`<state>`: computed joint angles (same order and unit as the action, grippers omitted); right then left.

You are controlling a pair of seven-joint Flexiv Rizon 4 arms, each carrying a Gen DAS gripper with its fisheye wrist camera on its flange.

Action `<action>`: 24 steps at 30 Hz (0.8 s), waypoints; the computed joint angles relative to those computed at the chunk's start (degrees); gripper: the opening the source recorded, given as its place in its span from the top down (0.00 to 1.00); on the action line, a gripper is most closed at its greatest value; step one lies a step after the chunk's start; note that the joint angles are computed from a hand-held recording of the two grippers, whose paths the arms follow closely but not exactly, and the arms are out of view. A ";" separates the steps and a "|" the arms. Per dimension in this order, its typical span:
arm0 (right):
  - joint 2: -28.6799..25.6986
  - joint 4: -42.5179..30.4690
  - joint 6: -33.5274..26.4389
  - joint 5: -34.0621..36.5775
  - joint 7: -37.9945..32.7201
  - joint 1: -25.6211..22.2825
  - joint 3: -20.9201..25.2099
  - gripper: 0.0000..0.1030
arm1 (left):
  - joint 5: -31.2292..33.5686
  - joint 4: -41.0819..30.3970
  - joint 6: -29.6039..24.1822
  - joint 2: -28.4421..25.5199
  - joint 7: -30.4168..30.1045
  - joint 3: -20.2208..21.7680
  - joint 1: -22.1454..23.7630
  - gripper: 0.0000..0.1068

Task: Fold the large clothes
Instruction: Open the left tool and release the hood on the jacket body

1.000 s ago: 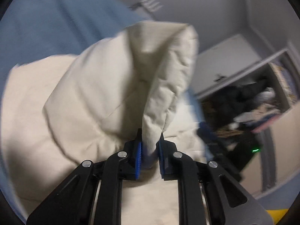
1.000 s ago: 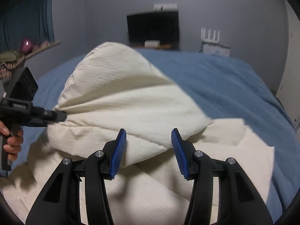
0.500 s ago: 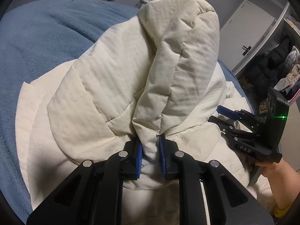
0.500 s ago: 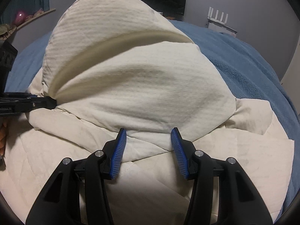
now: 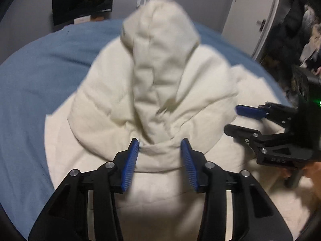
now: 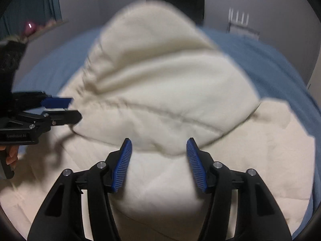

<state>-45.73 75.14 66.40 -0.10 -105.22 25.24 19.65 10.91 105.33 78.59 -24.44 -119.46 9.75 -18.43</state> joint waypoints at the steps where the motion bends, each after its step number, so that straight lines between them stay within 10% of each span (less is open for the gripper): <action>1: -0.31 -0.29 -0.43 0.67 0.15 -0.42 0.56 0.45 | 0.48 -0.30 0.07 -0.68 -0.64 0.53 -0.48 0.58; 7: 4.55 4.17 1.25 4.52 -0.35 -3.47 2.74 0.39 | 2.60 1.00 -1.93 2.63 -3.66 2.45 -2.07 0.57; 11: 11.56 12.53 5.13 4.58 -3.21 -5.55 2.39 0.30 | 10.21 1.68 -3.63 7.53 -11.49 5.38 -5.52 0.37; 24: 31.64 27.84 1.92 19.05 -12.51 -17.37 2.08 0.19 | 23.78 3.51 -33.74 24.83 -19.55 -3.75 -8.81 0.17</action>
